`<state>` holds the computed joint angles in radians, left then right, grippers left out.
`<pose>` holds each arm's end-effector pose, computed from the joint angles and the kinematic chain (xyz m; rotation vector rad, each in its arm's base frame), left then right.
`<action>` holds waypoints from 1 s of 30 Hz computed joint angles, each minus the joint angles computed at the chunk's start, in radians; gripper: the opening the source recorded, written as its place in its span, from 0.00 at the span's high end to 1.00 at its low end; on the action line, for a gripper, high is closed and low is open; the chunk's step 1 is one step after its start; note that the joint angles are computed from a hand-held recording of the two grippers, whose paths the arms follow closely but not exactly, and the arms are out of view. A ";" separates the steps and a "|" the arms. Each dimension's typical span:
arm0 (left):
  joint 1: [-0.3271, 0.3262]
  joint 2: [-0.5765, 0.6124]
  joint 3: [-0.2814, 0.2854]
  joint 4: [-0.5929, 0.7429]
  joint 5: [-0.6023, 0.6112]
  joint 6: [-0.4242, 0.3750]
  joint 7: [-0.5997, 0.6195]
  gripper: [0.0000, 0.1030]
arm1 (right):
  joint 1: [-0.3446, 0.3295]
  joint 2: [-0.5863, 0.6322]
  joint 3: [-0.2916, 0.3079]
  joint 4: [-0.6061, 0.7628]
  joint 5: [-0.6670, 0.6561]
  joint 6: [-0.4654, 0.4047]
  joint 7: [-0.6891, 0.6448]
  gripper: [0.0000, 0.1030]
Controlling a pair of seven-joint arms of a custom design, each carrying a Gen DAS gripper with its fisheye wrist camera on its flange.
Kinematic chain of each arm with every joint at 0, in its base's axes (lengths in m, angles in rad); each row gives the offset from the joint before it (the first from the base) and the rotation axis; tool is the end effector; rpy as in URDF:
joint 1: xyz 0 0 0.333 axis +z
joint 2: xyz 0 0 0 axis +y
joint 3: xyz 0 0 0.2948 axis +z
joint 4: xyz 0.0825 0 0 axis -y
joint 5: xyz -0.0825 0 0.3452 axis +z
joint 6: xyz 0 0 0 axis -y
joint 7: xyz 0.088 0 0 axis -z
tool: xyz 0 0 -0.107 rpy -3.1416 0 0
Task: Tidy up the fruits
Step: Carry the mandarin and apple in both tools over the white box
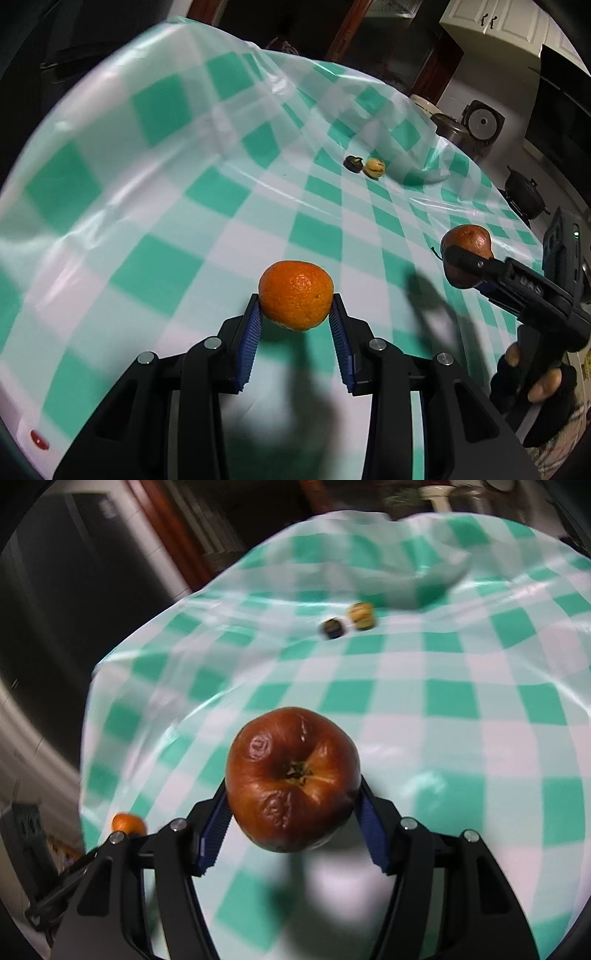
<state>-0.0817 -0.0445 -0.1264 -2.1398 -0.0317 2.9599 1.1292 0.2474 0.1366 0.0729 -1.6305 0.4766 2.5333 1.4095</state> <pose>0.5364 -0.1121 0.5270 -2.0337 1.5641 -1.0682 0.5852 0.1854 0.6103 -1.7699 1.4591 -0.2060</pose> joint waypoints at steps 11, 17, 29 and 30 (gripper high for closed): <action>0.091 -0.396 0.037 -0.406 0.138 0.041 -0.096 0.65 | 0.116 -0.155 0.064 -0.156 0.040 -0.041 -0.169 0.38; 0.241 -0.663 0.021 -0.572 0.283 -0.026 -0.175 0.65 | 0.205 -0.172 0.100 -0.148 0.103 -0.118 -0.348 0.38; 0.330 -0.730 0.131 -0.691 0.364 -0.289 -0.080 0.65 | 0.368 -0.003 0.180 -0.022 -0.090 -0.388 -0.416 0.38; 0.316 -0.704 0.151 -0.690 0.350 -0.318 -0.056 0.65 | 0.388 0.025 0.183 -0.002 -0.144 -0.411 -0.400 0.38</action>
